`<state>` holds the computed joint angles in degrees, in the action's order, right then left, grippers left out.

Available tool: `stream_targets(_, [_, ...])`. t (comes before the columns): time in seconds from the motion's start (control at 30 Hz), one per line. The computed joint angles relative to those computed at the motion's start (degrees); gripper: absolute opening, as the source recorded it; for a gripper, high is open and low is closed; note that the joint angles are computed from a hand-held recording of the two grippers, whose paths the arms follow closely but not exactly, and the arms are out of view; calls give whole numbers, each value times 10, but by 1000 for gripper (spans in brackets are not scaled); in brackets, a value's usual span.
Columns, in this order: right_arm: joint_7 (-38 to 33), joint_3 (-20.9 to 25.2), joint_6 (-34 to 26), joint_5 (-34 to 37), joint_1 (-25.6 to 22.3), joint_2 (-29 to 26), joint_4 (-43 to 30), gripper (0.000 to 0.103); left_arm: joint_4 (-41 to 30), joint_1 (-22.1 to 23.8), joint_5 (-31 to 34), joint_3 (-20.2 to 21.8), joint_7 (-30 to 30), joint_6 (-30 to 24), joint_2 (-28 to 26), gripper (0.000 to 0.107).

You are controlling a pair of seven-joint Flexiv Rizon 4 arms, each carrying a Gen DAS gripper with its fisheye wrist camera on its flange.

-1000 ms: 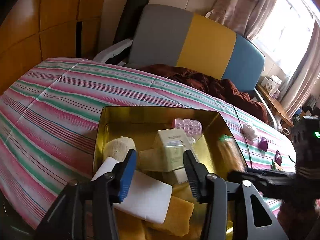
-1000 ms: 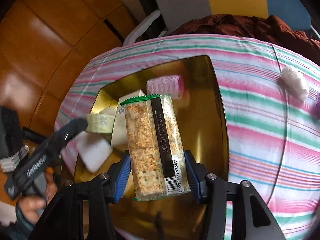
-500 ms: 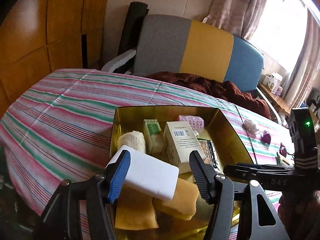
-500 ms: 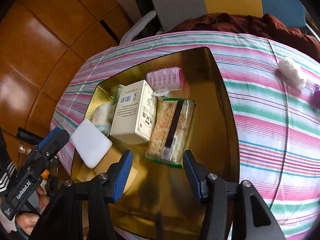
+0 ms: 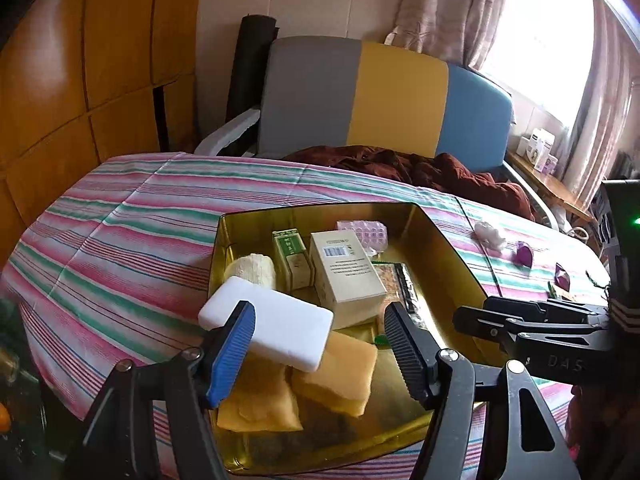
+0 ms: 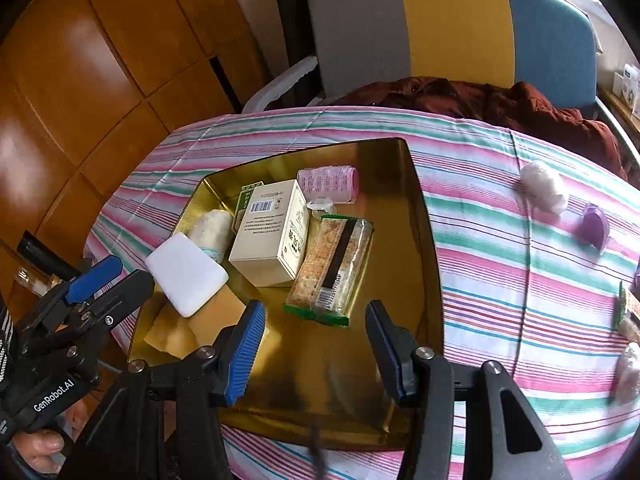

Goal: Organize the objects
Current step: 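Withdraw both tools from the tray toward the remaining items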

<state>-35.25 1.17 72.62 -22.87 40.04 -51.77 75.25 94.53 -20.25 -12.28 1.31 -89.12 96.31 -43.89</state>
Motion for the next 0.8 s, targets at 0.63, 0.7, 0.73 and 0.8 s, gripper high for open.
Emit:
stream_targets(0.63, [69, -35, 42, -11, -13, 55, 113, 53, -20, 2, 22, -30, 35, -33, -6, 70])
stream_targets(0.7, [69, -30, 41, -8, -22, 61, 123, 53, -23, 2, 24, -33, 39, -37, -7, 71])
stream_targets(0.73, [69, -28, 41, -7, -27, 64, 128, 53, -25, 2, 25, -34, 41, -38, -8, 71])
stream_targets(0.8, [71, -24, 45, -2, -38, 72, 142, 53, -31, 0, 26, -33, 44, -41, -9, 71])
